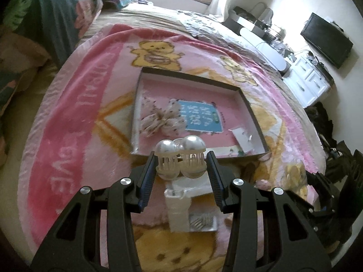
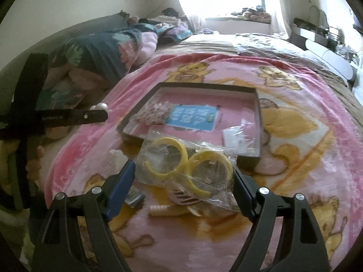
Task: Organize jewelry
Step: 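Drop the pearls in the box with the left tool while the right carries the bag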
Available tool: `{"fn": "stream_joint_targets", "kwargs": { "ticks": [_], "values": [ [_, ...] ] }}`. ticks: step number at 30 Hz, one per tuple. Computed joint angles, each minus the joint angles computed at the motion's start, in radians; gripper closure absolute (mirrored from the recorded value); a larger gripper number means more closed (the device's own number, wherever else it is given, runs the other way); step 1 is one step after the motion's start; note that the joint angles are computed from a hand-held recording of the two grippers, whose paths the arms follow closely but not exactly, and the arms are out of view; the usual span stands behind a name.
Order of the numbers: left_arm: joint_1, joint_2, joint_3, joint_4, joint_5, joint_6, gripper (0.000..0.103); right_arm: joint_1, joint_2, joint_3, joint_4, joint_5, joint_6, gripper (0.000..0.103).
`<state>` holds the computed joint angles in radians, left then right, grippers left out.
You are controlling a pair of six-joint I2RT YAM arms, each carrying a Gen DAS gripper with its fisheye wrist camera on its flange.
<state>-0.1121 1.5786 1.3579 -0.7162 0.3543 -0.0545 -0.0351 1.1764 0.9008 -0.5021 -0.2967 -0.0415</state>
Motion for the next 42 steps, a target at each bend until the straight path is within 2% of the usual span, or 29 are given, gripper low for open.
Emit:
{"fn": "stream_joint_targets", "kwargs": {
  "ticks": [10,17,25,42],
  "values": [
    [-0.084,0.073,0.091,0.007,-0.037,-0.024,0.067,-0.119,0.034,0.049,0.002,-0.03,-0.047,0.024],
    [-0.12,0.14,0.167,0.0,-0.059,-0.025,0.067,-0.171,0.115,0.105,0.03,-0.041,-0.051,0.024],
    [-0.15,0.238,0.247,-0.007,-0.098,-0.018,0.067,-0.186,0.233,0.18,0.065,-0.024,-0.062,0.024],
    [-0.143,0.397,0.317,-0.017,-0.093,0.011,0.067,-0.126,0.492,0.336,0.082,0.038,-0.072,0.024]
  ]
}}
